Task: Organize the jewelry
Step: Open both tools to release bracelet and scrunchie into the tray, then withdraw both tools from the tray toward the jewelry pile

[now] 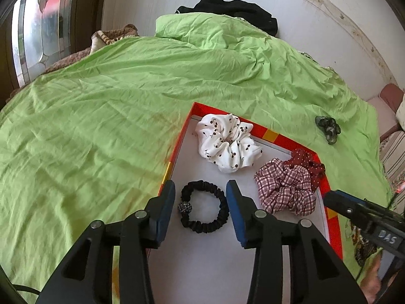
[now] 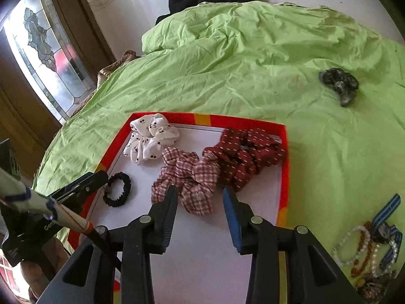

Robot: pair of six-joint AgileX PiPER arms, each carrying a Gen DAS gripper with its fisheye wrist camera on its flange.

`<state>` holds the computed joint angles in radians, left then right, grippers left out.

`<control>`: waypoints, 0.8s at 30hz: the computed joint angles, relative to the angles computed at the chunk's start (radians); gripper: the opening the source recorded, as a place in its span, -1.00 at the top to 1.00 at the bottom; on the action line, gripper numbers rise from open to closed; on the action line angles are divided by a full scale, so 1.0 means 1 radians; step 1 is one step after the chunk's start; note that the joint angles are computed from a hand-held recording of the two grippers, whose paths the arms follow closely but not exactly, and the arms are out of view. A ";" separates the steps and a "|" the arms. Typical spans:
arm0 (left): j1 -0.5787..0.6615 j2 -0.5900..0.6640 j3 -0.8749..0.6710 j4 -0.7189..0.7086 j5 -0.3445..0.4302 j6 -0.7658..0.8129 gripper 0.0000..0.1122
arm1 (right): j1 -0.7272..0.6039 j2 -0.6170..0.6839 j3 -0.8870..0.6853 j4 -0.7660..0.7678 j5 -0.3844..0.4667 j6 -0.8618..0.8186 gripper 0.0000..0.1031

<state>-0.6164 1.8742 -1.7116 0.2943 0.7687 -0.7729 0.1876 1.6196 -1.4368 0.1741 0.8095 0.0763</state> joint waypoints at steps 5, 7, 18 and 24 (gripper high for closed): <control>-0.036 -0.014 0.014 0.086 0.016 -0.048 0.21 | -0.039 -0.106 0.111 0.010 -0.006 -0.031 0.19; -0.052 -0.017 0.019 0.115 0.022 -0.065 0.18 | -0.058 -0.150 0.157 0.011 -0.013 -0.043 0.16; -0.159 0.015 -0.011 0.286 0.110 -0.130 0.13 | -0.164 -0.300 0.318 0.012 -0.007 -0.102 0.15; -0.197 0.027 -0.019 0.313 0.132 -0.140 0.11 | -0.239 -0.360 0.359 0.038 0.011 -0.159 0.13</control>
<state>-0.8133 1.9011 -1.7303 0.6070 0.9012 -0.9127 -0.0510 1.2593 -1.0773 0.2118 0.8203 -0.0830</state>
